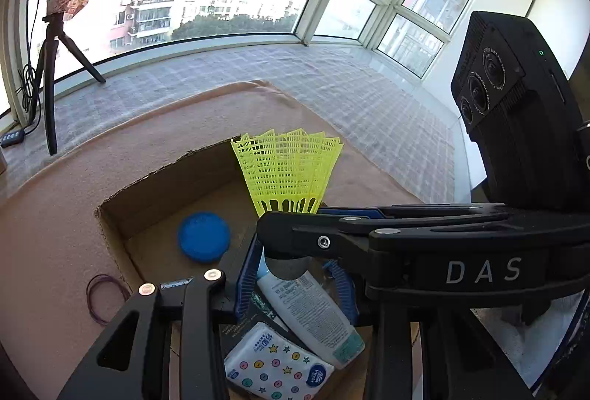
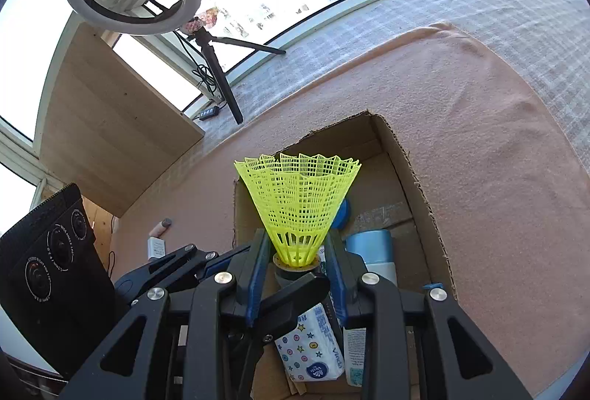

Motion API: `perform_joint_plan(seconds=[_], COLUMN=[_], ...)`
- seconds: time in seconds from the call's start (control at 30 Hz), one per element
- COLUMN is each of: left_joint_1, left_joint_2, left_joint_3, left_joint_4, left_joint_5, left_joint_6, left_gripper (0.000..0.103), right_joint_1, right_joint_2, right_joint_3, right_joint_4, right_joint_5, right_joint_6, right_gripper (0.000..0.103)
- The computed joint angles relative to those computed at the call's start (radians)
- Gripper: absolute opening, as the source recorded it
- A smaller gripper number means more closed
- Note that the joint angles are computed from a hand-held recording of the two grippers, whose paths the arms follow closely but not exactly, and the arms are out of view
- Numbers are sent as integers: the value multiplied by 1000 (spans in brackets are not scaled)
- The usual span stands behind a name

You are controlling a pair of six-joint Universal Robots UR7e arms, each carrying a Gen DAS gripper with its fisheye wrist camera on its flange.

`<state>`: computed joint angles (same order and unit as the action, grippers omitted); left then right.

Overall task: Organize objects
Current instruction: 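Carry the shuttlecock into the box and open both tools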

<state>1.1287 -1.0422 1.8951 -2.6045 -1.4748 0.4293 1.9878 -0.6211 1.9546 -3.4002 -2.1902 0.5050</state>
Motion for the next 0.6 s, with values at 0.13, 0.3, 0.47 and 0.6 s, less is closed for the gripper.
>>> perform_joint_plan(seconds=[0.13,0.3,0.47,0.6], left_joint_1=[-10,-5,3,5], left_joint_2=[-1,-9,-16,-32], left_joint_3=[8,7,7,19], left_joint_4=[-18,-12,0,0], left_joint_5=[47,64,72,83], left_joint_6=[-16,-14,-1,3], left_gripper=[87,87,87,87], right_joint_1=[9,20,28,37], right_joint_2=[-3,-3,2,13], right_joint_3=[-11,0,-8,-22], right_joint_4=[66,49,59,66], right_joint_5=[-72,-121,-130,-136], right_joint_6=[33,53,58,60], right_gripper=[51,58,58,58])
